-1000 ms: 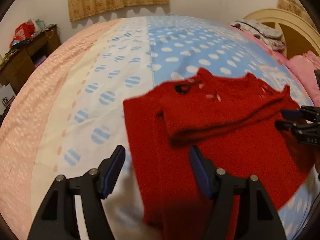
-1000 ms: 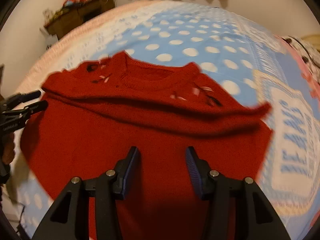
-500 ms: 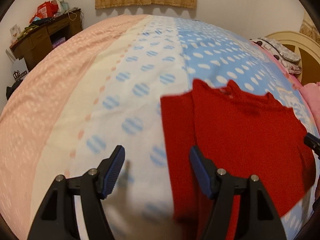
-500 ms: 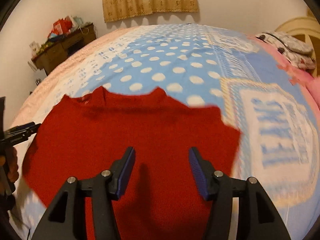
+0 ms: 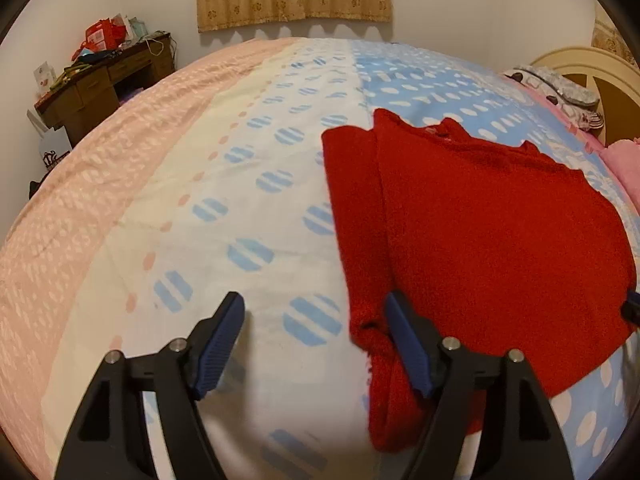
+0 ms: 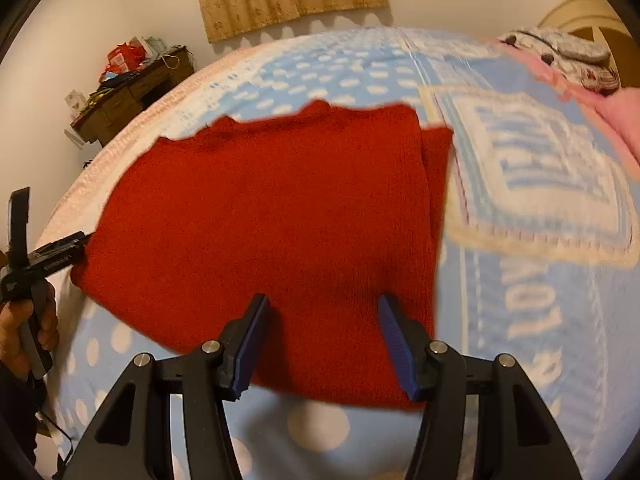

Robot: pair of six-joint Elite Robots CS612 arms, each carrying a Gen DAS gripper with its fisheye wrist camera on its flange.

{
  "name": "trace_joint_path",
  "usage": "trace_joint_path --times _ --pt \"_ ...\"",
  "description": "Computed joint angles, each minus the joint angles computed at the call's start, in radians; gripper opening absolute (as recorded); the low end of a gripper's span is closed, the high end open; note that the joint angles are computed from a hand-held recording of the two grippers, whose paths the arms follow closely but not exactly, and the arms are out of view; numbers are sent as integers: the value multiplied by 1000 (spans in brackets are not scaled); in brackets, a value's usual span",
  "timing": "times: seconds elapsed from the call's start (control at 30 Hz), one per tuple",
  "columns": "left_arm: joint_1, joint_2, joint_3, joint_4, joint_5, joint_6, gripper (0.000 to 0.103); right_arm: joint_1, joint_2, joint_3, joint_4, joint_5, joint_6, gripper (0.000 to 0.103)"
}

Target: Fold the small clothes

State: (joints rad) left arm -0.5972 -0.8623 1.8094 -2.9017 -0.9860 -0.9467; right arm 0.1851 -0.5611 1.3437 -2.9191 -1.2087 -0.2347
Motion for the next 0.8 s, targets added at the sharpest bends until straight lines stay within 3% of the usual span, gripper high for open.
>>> trace_joint_path --times 0.07,0.17,0.33,0.5,0.67,0.8 --pt "-6 -4 6 7 0 3 78 8 -5 37 -72 -33 -13 57" --pt "-15 -2 7 36 10 1 82 16 -12 53 -90 -67 -36 57" --pt "-14 -5 10 45 5 -21 85 10 -11 28 -10 -52 -18 58" --pt "-18 -7 25 23 5 -34 87 22 -23 56 -50 -106 -36 58" --pt "-16 -7 30 8 -2 -32 88 14 -30 58 -148 -84 18 58" --pt "-19 -10 35 10 -1 -36 88 15 -1 2 -62 -106 35 58"
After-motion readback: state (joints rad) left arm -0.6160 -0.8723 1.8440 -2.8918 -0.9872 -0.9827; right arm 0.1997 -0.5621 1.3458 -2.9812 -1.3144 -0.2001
